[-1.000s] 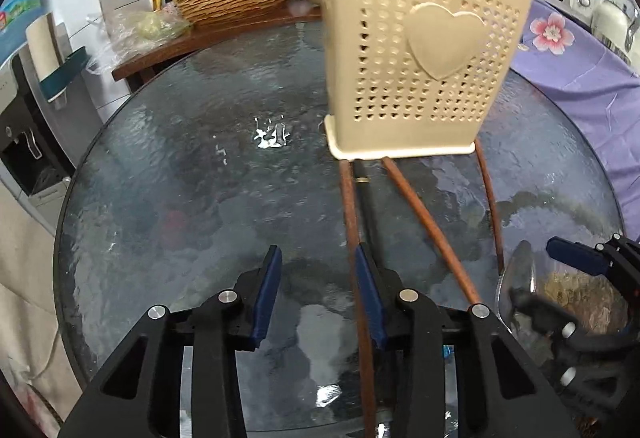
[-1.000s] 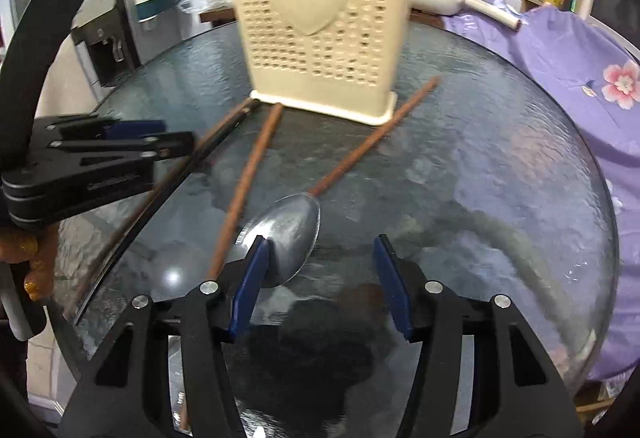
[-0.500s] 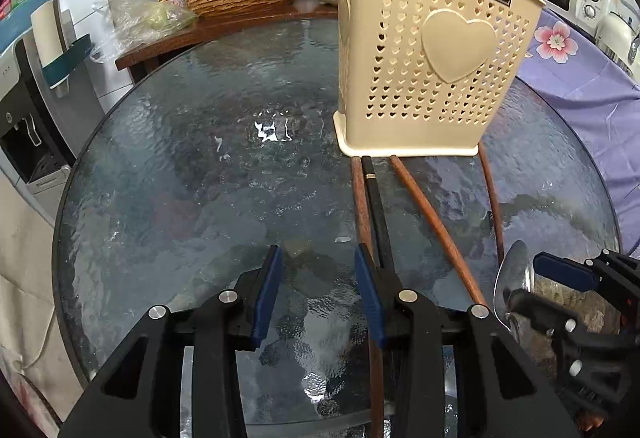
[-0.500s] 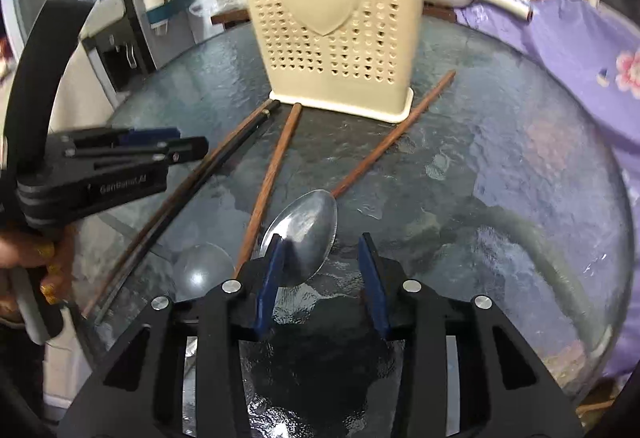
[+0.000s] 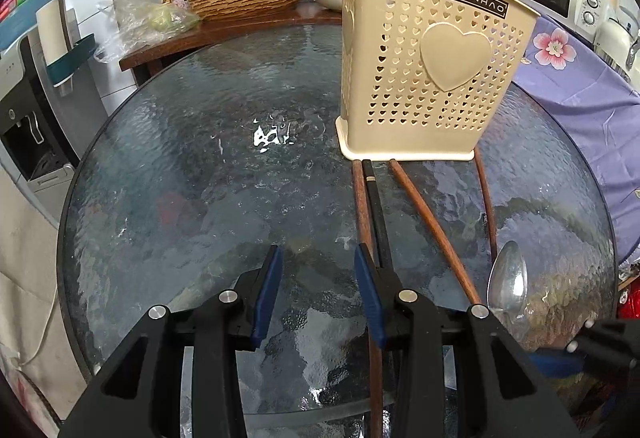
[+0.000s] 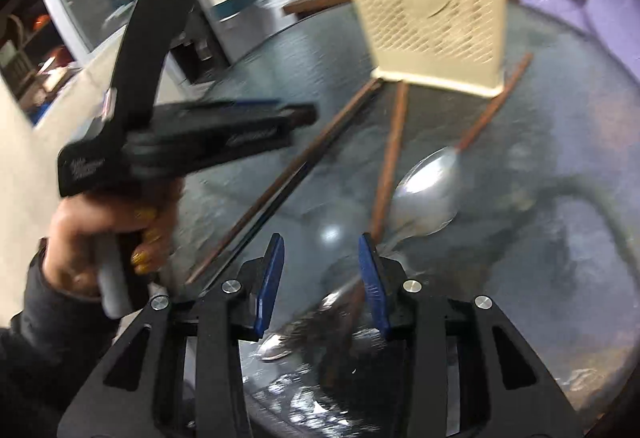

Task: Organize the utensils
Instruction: 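Grasp the metal spoon with the left tool while the right tool grasps the silver spoon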

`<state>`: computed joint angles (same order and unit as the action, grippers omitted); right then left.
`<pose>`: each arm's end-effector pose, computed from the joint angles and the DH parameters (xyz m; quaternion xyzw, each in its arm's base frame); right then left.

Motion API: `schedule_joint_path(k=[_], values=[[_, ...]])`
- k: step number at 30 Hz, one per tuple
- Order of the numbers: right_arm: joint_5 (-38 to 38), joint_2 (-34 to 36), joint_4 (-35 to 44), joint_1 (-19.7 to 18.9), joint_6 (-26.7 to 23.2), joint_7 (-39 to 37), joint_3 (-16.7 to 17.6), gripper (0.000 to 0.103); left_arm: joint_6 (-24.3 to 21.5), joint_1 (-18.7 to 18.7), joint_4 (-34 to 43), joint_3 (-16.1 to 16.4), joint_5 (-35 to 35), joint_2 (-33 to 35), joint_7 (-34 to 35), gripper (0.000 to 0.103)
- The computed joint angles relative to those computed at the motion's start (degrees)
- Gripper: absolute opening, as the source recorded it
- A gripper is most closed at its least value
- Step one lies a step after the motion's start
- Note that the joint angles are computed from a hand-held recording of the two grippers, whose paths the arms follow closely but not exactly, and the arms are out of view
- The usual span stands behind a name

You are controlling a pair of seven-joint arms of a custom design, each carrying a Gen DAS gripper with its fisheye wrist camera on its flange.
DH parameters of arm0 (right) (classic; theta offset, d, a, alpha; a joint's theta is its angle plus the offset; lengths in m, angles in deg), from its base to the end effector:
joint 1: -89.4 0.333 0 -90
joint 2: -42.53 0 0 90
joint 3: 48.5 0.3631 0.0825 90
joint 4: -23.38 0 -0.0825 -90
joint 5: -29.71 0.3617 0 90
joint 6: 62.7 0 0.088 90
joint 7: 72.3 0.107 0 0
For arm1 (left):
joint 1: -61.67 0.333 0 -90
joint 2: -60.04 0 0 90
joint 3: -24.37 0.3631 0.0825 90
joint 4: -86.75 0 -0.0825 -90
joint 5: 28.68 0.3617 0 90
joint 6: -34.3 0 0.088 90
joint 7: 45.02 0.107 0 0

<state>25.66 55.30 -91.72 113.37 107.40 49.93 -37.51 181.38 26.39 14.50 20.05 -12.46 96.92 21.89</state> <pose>0.5218 0.3588 0.4943 -0.6885 0.6282 -0.0711 0.3554 0.6163 -0.4901 0.5036 -0.5035 0.7957 -0.2928 0.1661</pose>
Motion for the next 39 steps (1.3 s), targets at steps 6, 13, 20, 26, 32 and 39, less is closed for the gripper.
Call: schedule_joint_path(k=[6,13,20,26,32,39], values=[[-3.1,-3.1,-3.1,0.5,-2.1,4.2,-2.6,0.039,0.1,0.3,-1.0,-0.2,-0.1,-0.7,0.7,0.037],[-3.5,-6.0,-7.2,-0.8,-0.7,5.3,-3.0,0.039,2.7,1.9,-5.5,-2.2,-1.8,-3.4,4.5,0.037],[-0.9,-6.9,-9.5,-2.0,1.5,3.2,-2.1,0.039,4.3,4.1,-13.0,-8.4,-5.9,-8.6,21.2,0.037],[4.7,-7.9,-10.2,-3.0,2.5,-2.6,-0.6,0.040,1.5,1.3,-13.1,-6.8,-3.3,-8.9,28.6,0.037],[-12.2,-9.6,-10.6,-0.5,0.7,13.2,-6.0,0.056,-2.1,1.7,-10.5,-8.5,-4.9,-7.4,36.6,0.055],[-10.3,-9.3,-10.8,-2.1,1.0,12.3,-4.7,0.056,-7.5,0.9,-5.1,-8.7,-7.8,-4.2,40.5,0.054]])
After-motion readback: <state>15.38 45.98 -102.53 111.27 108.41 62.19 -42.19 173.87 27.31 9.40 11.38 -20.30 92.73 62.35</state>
